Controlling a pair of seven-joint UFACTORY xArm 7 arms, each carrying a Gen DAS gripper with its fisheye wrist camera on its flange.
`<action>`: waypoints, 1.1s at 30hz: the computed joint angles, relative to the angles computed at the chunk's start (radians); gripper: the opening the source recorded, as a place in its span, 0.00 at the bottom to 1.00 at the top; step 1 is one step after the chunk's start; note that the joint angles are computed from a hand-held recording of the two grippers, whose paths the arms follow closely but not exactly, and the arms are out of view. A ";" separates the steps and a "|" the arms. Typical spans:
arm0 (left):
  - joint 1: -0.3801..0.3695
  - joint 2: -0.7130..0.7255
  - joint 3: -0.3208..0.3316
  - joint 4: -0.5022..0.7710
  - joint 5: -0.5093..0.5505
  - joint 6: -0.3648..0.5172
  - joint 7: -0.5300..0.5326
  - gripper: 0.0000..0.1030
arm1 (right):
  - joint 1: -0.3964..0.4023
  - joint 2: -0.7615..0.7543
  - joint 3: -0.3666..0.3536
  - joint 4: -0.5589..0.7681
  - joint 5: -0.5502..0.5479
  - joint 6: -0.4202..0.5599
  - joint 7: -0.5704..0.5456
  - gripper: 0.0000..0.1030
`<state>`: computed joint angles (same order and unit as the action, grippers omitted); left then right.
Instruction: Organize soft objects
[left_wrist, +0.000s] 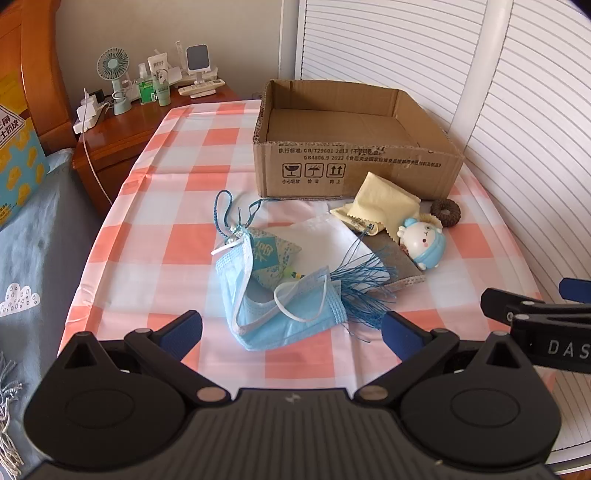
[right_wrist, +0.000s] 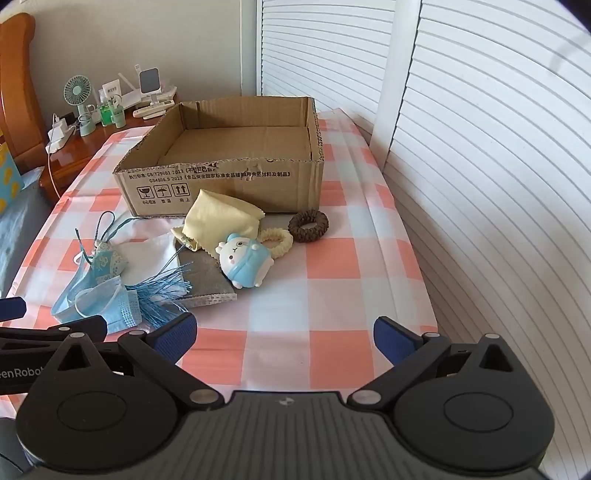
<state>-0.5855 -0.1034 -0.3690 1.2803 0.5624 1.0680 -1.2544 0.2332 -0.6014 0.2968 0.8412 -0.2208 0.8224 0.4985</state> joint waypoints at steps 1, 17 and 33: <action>-0.001 0.002 -0.001 0.003 0.001 0.003 -0.001 0.99 | 0.000 0.000 0.000 -0.001 -0.001 -0.002 0.000 1.00; 0.003 -0.005 -0.001 -0.007 0.001 -0.005 -0.007 0.99 | 0.000 -0.003 0.000 -0.002 -0.004 -0.003 0.000 1.00; 0.001 -0.003 -0.002 0.000 0.005 0.000 -0.009 0.99 | -0.001 -0.008 -0.001 -0.001 0.002 -0.003 -0.005 1.00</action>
<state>-0.5840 -0.1064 -0.3715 1.2802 0.5679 1.0684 -1.2634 0.2323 -0.6094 0.2953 0.8400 -0.2190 0.8199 0.4939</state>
